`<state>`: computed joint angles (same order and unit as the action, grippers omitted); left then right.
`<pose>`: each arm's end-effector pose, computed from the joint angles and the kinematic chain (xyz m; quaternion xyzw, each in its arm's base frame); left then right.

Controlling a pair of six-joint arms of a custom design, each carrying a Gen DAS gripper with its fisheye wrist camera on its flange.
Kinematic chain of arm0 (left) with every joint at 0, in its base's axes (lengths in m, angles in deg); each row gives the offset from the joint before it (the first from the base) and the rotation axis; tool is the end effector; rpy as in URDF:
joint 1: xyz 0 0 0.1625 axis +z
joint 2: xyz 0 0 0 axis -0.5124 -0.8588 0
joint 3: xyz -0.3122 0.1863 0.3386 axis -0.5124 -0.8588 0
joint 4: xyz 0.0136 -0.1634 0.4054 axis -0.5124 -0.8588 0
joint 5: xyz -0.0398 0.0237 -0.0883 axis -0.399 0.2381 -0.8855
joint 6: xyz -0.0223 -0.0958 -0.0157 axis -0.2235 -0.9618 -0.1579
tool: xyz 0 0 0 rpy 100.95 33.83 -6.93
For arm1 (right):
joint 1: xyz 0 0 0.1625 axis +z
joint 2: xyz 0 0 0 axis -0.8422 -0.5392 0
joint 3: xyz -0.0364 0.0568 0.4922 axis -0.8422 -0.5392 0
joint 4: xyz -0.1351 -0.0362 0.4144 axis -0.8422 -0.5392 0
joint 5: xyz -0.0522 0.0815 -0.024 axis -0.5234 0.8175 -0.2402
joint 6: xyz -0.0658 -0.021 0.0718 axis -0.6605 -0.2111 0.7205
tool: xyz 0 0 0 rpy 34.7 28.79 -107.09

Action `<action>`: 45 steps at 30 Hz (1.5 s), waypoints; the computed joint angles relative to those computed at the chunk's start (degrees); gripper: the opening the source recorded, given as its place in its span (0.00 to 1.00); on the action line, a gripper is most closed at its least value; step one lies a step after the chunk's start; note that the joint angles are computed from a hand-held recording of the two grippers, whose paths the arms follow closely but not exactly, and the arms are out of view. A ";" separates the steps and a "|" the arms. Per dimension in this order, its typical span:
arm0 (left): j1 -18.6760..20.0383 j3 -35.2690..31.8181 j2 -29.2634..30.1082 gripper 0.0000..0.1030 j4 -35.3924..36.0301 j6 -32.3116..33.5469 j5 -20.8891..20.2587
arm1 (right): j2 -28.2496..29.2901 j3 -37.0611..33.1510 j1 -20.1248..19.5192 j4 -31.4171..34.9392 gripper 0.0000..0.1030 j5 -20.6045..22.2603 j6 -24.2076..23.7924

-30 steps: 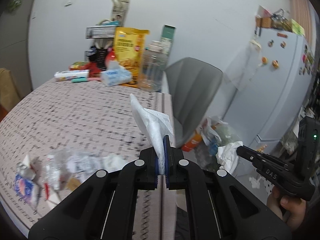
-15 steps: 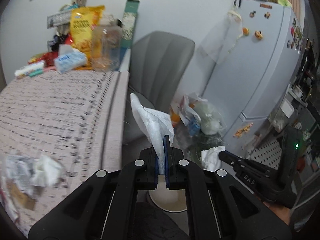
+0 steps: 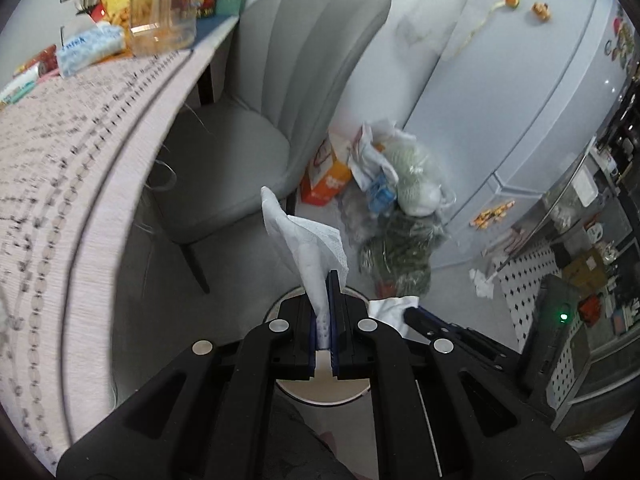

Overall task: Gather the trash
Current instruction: 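Carry the white tissue in the left gripper over the white trash bin, then open the left gripper to drop the tissue into the bin, then grasp the blue snack packet with the left gripper while the right grasps the cardboard box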

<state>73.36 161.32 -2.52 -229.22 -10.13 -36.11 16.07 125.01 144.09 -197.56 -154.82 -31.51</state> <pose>-0.3836 -0.6087 0.1056 0.2211 0.9281 -0.2149 0.2086 0.0718 -0.5715 0.2650 -0.0333 -0.9226 0.3473 0.1648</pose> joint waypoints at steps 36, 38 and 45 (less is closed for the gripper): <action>-0.24 2.72 -5.15 0.85 -6.35 2.03 -2.18 | -4.42 0.39 10.12 -3.43 0.92 -18.40 2.57; -0.56 3.96 -6.98 0.85 -7.64 2.41 -1.01 | -3.85 -0.18 11.72 -3.29 0.92 -19.53 2.18; -1.80 7.56 -12.62 0.86 -8.71 0.71 4.40 | -1.93 -2.73 17.14 -1.85 0.92 -22.23 1.99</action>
<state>71.56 168.89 -15.14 -237.93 -9.42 -31.71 14.14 122.28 161.22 -199.41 -177.04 -29.52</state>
